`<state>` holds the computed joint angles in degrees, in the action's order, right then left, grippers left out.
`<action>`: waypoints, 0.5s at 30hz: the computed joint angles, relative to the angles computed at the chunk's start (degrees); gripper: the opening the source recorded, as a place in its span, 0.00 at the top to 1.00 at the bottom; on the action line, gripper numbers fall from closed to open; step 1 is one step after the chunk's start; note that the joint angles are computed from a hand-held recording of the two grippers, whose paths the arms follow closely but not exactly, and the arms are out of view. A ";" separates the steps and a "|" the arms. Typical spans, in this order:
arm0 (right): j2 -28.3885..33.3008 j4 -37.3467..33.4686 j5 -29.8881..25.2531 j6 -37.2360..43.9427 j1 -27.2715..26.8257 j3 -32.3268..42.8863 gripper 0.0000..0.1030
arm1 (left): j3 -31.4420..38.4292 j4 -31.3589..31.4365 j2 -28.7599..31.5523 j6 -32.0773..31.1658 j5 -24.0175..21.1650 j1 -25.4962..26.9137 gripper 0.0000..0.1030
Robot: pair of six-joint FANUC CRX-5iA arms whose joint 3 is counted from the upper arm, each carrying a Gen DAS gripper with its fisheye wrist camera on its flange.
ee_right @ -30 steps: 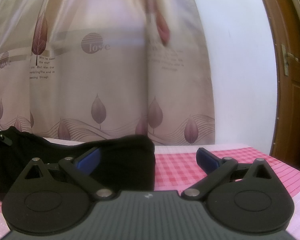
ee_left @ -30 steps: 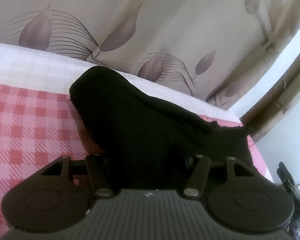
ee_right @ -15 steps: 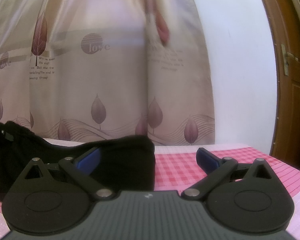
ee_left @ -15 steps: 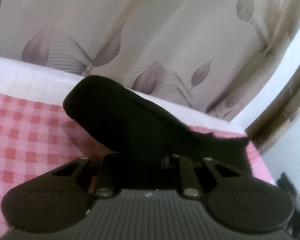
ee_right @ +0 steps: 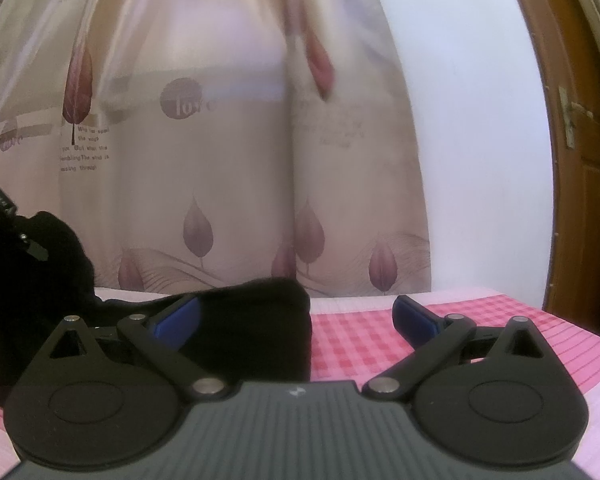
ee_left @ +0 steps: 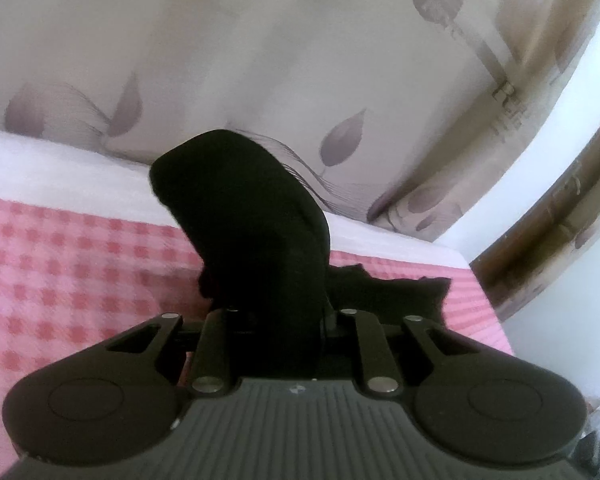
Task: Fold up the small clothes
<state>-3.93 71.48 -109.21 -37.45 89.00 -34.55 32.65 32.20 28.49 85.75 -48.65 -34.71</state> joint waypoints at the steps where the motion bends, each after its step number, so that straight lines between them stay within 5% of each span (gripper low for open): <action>1: -0.06 0.21 0.09 -0.12 -0.01 -0.14 0.00 | 0.77 -0.67 0.32 1.47 -0.19 -0.47 0.79; 15: -1.43 2.98 1.12 -3.49 0.69 -2.39 0.00 | 2.24 0.12 2.41 21.07 5.64 -6.99 0.79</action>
